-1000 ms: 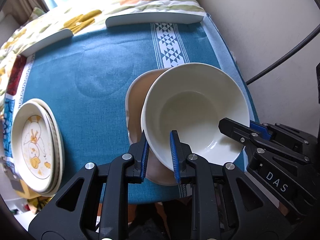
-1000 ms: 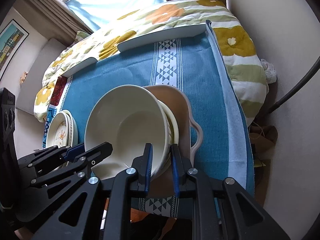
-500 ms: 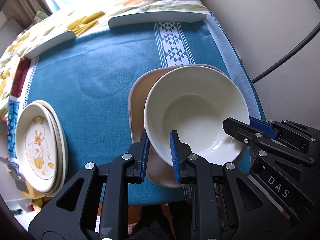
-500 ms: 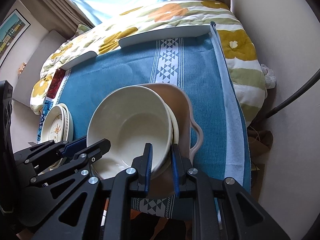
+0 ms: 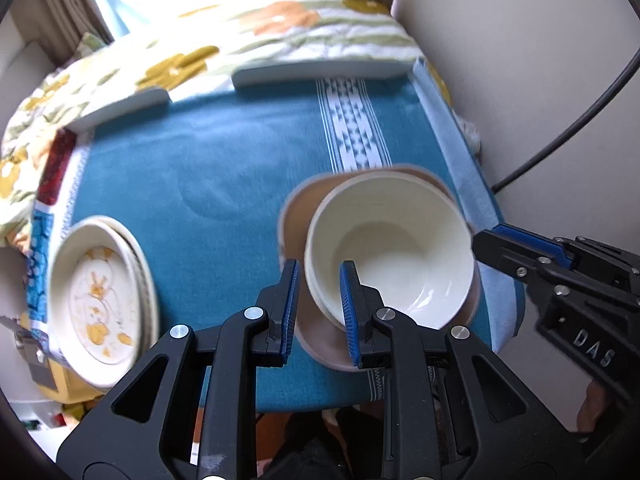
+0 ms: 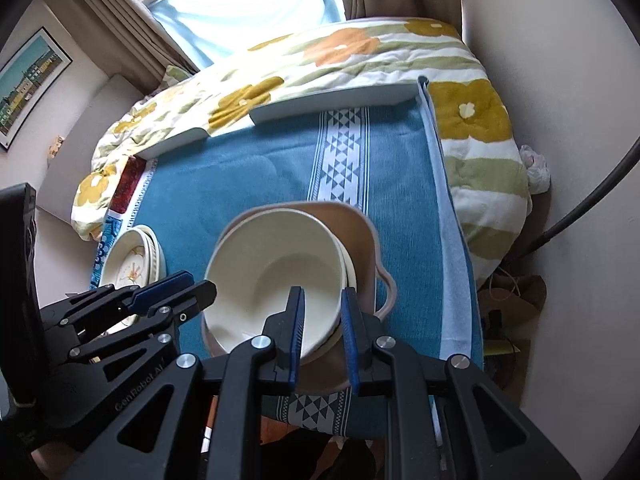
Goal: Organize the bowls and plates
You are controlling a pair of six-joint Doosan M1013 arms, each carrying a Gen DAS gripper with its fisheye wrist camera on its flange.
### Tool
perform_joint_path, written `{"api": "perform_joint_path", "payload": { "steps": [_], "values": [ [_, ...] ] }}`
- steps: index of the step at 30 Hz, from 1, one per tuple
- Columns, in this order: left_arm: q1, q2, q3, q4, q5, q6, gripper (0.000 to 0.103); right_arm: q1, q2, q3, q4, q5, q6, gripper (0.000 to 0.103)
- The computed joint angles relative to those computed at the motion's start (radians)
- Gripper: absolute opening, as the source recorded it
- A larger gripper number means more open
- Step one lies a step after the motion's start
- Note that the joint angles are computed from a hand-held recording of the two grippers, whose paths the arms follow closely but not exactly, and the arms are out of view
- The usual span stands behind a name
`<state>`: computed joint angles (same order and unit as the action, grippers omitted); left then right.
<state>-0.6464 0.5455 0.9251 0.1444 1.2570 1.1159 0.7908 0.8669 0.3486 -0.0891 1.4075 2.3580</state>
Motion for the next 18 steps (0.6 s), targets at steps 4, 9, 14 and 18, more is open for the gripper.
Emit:
{"api": "perform_joint_path", "payload": {
  "steps": [4, 9, 14, 18],
  "values": [
    [0.004, -0.032, 0.002, 0.021, -0.030, 0.014, 0.018, -0.002, -0.036, 0.025, -0.026, -0.034, -0.059, 0.017],
    [0.004, -0.027, -0.019, 0.047, 0.041, 0.096, 0.021, -0.005, -0.078, 0.077, -0.035, -0.057, -0.135, 0.092],
    [0.025, -0.020, -0.005, 0.022, 0.099, 0.142, 0.075, -0.011, -0.098, 0.123, -0.035, -0.031, -0.147, 0.092],
    [0.029, -0.030, 0.026, 0.023, 0.087, 0.171, 0.090, -0.021, -0.110, 0.166, -0.006, -0.032, -0.147, 0.092]
  ]
}}
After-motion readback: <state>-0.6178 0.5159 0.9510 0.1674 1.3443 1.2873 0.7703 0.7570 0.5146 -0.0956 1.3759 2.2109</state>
